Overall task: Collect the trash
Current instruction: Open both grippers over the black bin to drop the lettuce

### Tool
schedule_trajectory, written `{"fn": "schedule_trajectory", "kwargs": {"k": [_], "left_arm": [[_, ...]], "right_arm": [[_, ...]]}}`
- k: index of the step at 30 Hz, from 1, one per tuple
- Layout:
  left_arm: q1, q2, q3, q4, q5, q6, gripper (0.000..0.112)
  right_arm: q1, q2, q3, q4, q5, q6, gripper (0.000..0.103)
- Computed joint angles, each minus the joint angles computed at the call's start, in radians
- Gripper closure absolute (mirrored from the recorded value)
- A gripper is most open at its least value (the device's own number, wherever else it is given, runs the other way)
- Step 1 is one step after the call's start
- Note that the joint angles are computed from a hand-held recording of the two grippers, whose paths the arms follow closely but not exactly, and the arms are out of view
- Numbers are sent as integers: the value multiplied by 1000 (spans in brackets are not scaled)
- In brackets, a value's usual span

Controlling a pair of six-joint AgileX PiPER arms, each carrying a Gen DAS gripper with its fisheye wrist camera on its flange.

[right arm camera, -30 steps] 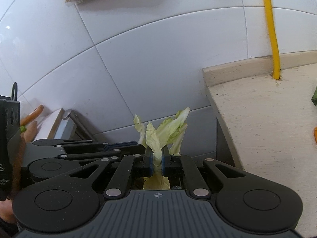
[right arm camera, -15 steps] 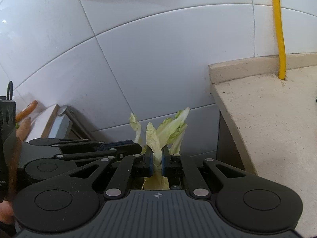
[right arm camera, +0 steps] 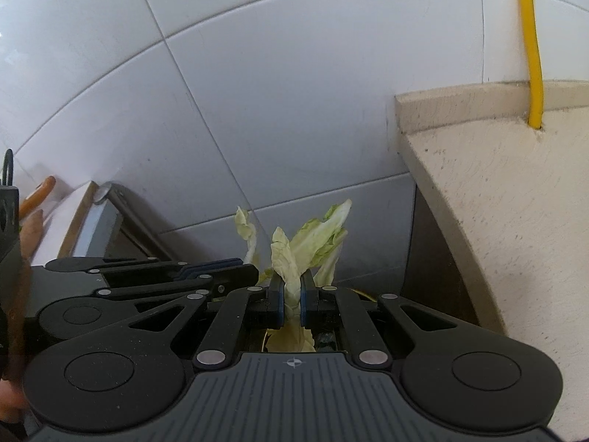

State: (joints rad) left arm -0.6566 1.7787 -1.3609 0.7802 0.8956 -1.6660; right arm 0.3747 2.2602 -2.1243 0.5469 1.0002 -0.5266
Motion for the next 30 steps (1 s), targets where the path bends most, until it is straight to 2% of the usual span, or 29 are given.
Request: {"fn": "schedule_trajectory", "kwargs": {"k": [15, 20, 25, 30], "left_arm": [[34, 19, -11, -100, 14, 67, 110], [46, 33, -29, -143, 28, 99, 107], [53, 37, -34, -164, 37, 103, 95], [59, 44, -41, -179, 33, 119, 92]], "right_arm": [[18, 68, -58, -65, 26, 98, 91], [17, 95, -93, -84, 41, 127, 83], [17, 109, -105, -96, 44, 142, 71], [13, 104, -95, -100, 38, 153, 69]]}}
